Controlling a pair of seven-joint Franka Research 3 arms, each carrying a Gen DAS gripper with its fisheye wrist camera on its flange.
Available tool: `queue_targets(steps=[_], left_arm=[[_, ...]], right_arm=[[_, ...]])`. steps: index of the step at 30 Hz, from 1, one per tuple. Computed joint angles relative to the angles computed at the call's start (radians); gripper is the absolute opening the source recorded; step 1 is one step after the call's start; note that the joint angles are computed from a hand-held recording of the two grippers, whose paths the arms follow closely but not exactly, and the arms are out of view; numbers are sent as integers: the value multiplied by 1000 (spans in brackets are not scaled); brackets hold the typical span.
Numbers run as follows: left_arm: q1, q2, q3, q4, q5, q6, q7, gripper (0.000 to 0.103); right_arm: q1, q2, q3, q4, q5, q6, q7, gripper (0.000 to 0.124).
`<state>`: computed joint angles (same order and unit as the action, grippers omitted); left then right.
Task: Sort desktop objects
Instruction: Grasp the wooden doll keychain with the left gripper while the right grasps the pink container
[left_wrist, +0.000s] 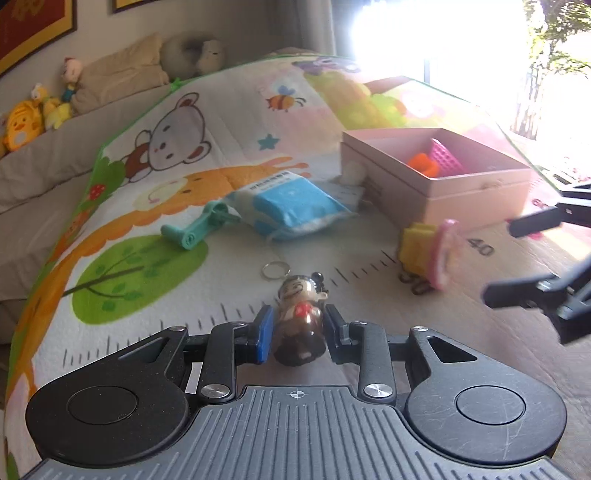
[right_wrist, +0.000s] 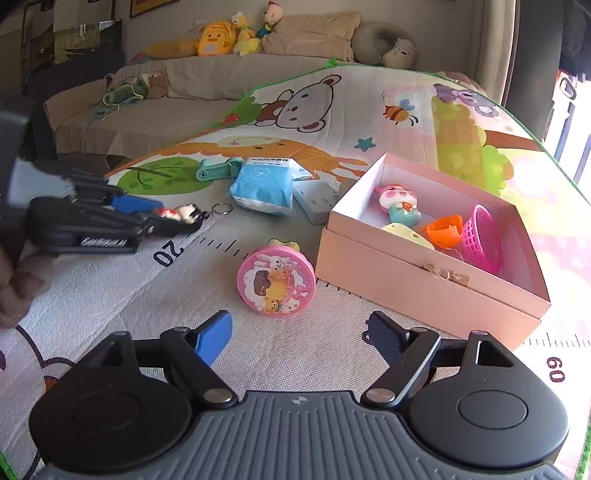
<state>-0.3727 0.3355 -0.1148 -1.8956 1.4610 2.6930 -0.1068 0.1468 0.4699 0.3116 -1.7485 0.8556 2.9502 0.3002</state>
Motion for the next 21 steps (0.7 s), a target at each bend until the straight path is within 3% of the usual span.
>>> queue_targets(steps=[2,4,7,13,16,21], left_arm=[[-2,-24,-7,-38,37,50,-50,50],[4,-35,-10,-55,92,101,-117,71],[13,-37,-17,-52,180,119,-196,83],[33,-3,-24,-18,78,86,-119,88],[25,10,-19,-12,2,62,-54,93],[-11,-10,-4,-28,-38,-67,51,96]], right_arm=[[6,2,-8,2,-8,-14,20,92],[17,7,-19,2,-19,-18,49,98],[25,11,-24,-7,-27,-7,79,100],[53,17,-76,-18,-105,-31,220,103],[3,22,-18,-28,-57,-9,178,103],[21,20,-36,-30,-80,-14,216,103]])
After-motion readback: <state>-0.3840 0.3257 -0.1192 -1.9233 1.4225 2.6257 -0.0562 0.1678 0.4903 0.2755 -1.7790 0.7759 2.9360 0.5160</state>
